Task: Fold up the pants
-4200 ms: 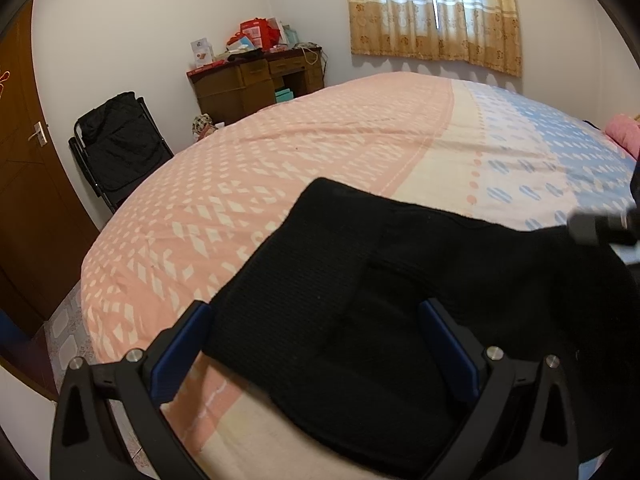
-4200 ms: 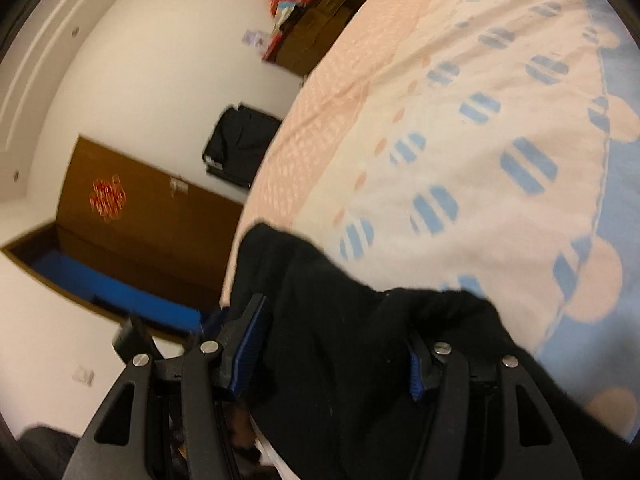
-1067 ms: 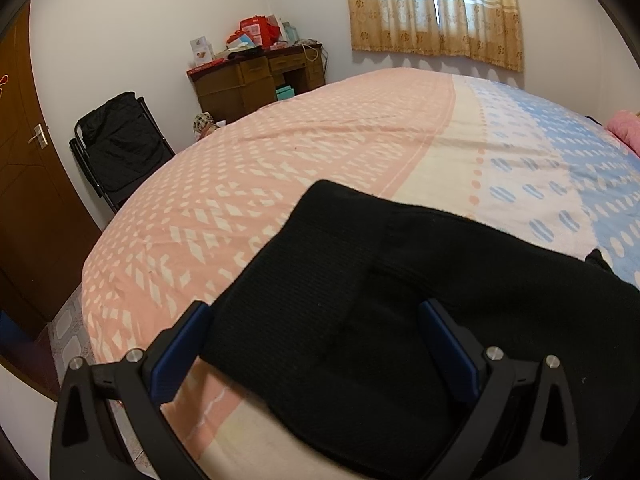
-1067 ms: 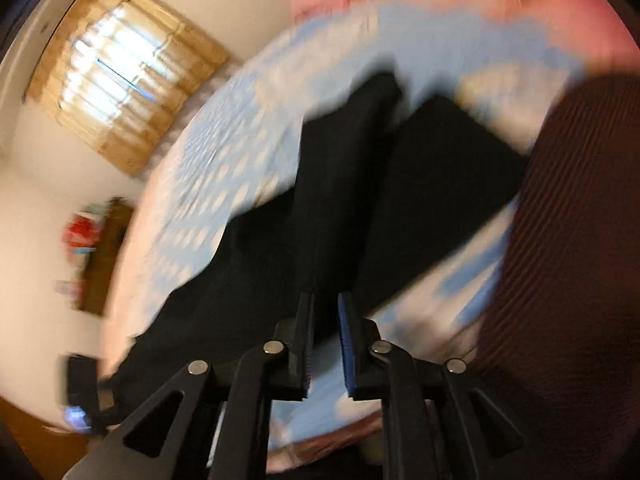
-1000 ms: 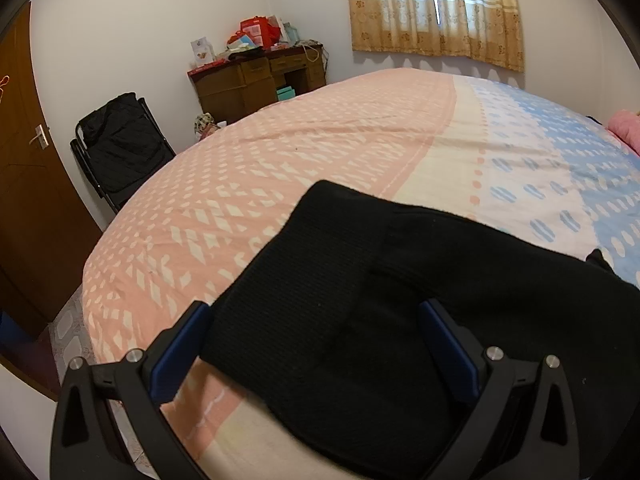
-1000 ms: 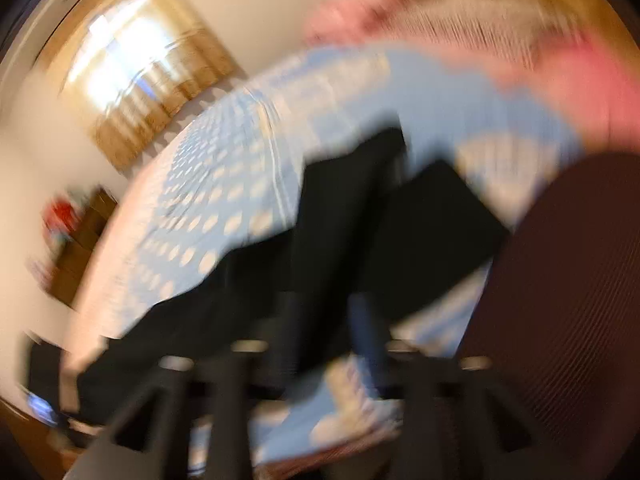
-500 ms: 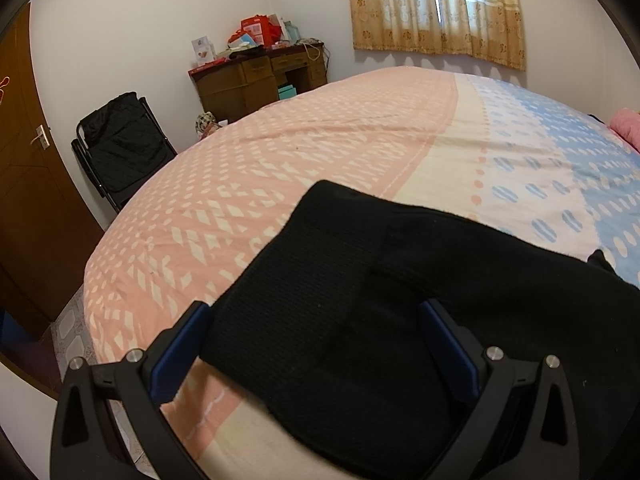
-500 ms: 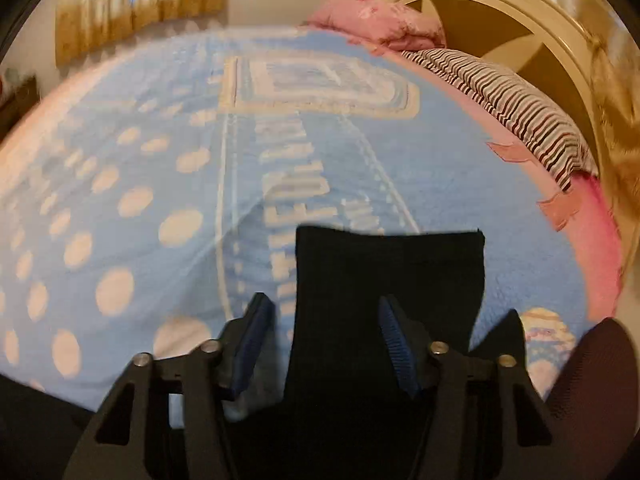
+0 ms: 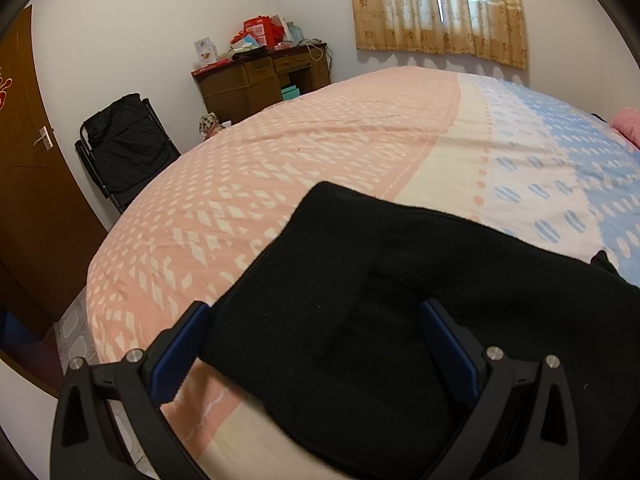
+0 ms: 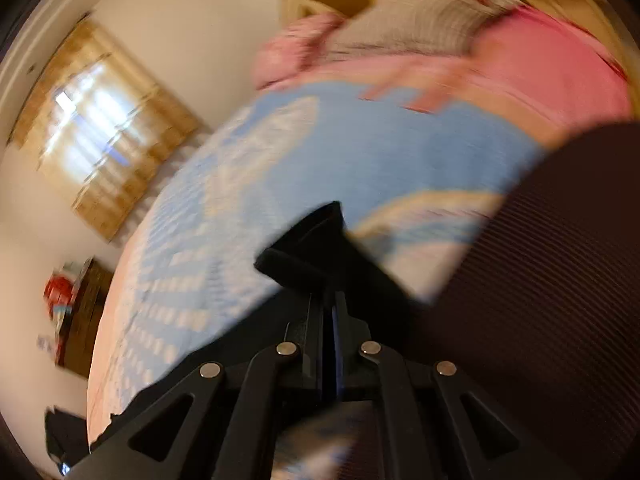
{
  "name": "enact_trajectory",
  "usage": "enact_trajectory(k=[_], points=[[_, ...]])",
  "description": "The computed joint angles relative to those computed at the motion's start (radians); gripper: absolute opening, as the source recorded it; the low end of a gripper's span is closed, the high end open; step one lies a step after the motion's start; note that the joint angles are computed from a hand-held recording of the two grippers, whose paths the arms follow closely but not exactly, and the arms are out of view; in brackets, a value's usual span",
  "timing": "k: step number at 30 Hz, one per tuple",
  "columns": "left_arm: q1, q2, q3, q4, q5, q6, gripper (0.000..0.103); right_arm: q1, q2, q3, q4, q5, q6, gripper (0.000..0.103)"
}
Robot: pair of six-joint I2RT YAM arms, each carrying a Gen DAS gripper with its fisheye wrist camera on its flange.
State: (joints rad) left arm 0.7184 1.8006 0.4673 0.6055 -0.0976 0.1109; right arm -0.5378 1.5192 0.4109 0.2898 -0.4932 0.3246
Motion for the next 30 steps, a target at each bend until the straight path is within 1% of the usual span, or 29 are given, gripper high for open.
enact_trajectory(k=[2,3,4,7,9,11,12,13,15,17,18,20,22,24,26,27,29,30], points=[[-0.003,-0.001,0.004,-0.009,-0.005,-0.004,0.103,-0.108,0.042,0.0,-0.009,-0.081,-0.008,0.005],[-0.006,-0.001,0.007,-0.014,-0.008,-0.007,0.103,-0.136,0.043,0.002,-0.02,-0.078,-0.007,0.005],[-0.01,0.0,0.009,-0.016,-0.013,-0.01,0.103,-0.149,0.034,0.003,-0.031,-0.06,-0.012,0.009],[-0.018,0.003,0.01,-0.013,-0.027,-0.01,0.103,-0.113,-0.04,-0.001,-0.052,0.059,-0.062,0.012],[-0.025,0.006,0.009,-0.005,-0.038,-0.011,0.103,-0.09,-0.058,0.03,-0.084,0.068,-0.086,0.013],[-0.033,0.009,0.005,0.007,-0.049,-0.012,0.103,-0.072,-0.051,0.065,-0.099,0.068,-0.098,0.016],[-0.034,0.011,0.004,0.012,-0.052,-0.011,0.103,-0.048,-0.031,0.101,-0.117,0.075,-0.119,0.023],[-0.034,0.011,0.002,0.016,-0.052,-0.009,0.103,-0.032,-0.012,0.127,-0.131,0.084,-0.133,0.033],[-0.027,0.009,0.002,0.013,-0.04,-0.007,0.103,-0.003,0.036,0.176,-0.146,0.097,-0.124,0.04],[-0.001,-0.016,0.013,-0.036,0.0,0.0,0.103,0.014,0.048,0.177,-0.119,0.056,-0.088,0.04],[0.015,-0.032,0.021,-0.068,0.023,0.007,0.103,0.037,0.045,0.171,-0.096,0.055,-0.071,0.04],[0.039,-0.063,0.018,-0.089,0.036,0.022,0.103,0.089,0.019,0.139,-0.043,0.091,-0.055,0.04],[0.079,-0.109,-0.013,-0.055,0.055,0.044,0.103,0.136,0.006,0.127,-0.007,0.151,-0.05,0.04],[0.126,-0.156,-0.043,-0.024,0.1,0.072,0.103,0.147,0.027,0.142,0.005,0.189,-0.052,0.04],[0.139,-0.173,-0.053,-0.004,0.101,0.095,0.103,0.164,0.076,0.196,-0.033,0.313,-0.092,0.04],[0.133,-0.169,-0.056,0.013,0.085,0.105,0.103,0.165,0.107,0.216,-0.033,0.369,-0.117,0.04],[0.111,-0.138,-0.052,0.041,0.062,0.113,0.103,0.14,0.161,0.251,-0.047,0.381,-0.15,0.04],[0.098,-0.116,-0.043,0.042,0.057,0.113,0.103,0.109,0.197,0.275,-0.071,0.356,-0.161,0.04]])
